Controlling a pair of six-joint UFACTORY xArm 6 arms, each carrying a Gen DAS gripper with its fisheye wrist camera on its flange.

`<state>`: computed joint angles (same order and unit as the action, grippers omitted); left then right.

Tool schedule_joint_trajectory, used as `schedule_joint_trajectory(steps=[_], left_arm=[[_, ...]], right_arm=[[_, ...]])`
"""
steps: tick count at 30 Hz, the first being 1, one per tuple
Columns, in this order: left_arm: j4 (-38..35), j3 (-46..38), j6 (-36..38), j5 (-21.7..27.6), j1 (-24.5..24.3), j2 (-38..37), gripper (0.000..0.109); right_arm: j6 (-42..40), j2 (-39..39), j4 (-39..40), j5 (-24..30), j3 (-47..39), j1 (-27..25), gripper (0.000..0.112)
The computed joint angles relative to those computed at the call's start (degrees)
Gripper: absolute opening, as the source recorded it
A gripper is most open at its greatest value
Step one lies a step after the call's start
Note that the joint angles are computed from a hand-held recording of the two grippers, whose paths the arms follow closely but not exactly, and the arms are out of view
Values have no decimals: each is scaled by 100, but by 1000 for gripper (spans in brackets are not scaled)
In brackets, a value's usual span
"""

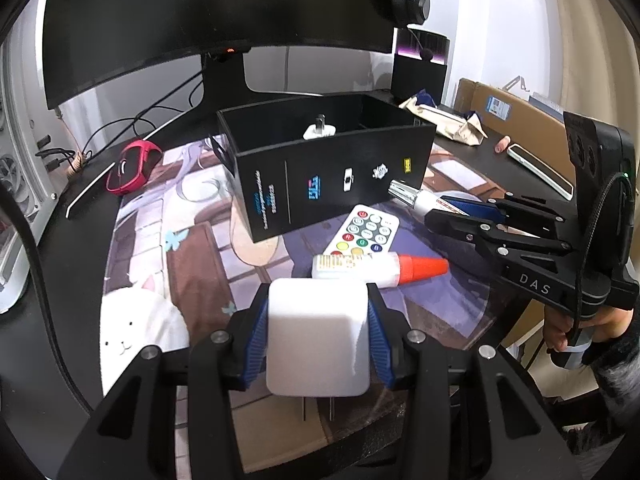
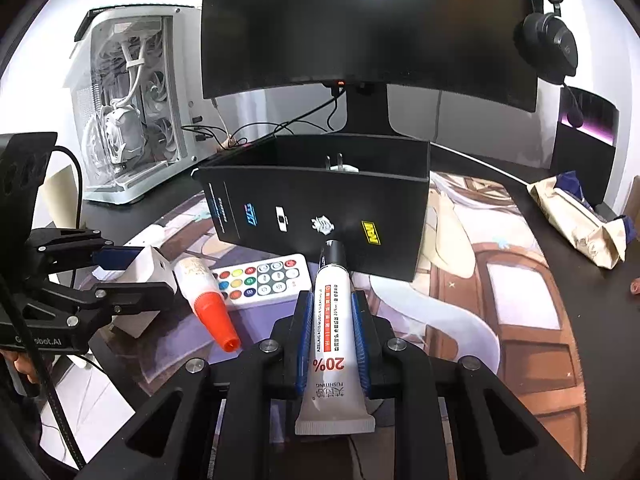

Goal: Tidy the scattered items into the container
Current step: 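Lift the white charger with the left gripper toward the black box while right carries the tube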

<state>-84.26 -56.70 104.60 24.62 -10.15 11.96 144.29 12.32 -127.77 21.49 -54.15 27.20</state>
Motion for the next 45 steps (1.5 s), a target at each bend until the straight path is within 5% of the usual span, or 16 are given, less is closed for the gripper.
schedule_joint_trajectory(steps=[45], left_arm=[[-549, 46, 299, 239, 193, -526, 43]], right_arm=[[-158, -676, -127, 9, 166, -80, 18]])
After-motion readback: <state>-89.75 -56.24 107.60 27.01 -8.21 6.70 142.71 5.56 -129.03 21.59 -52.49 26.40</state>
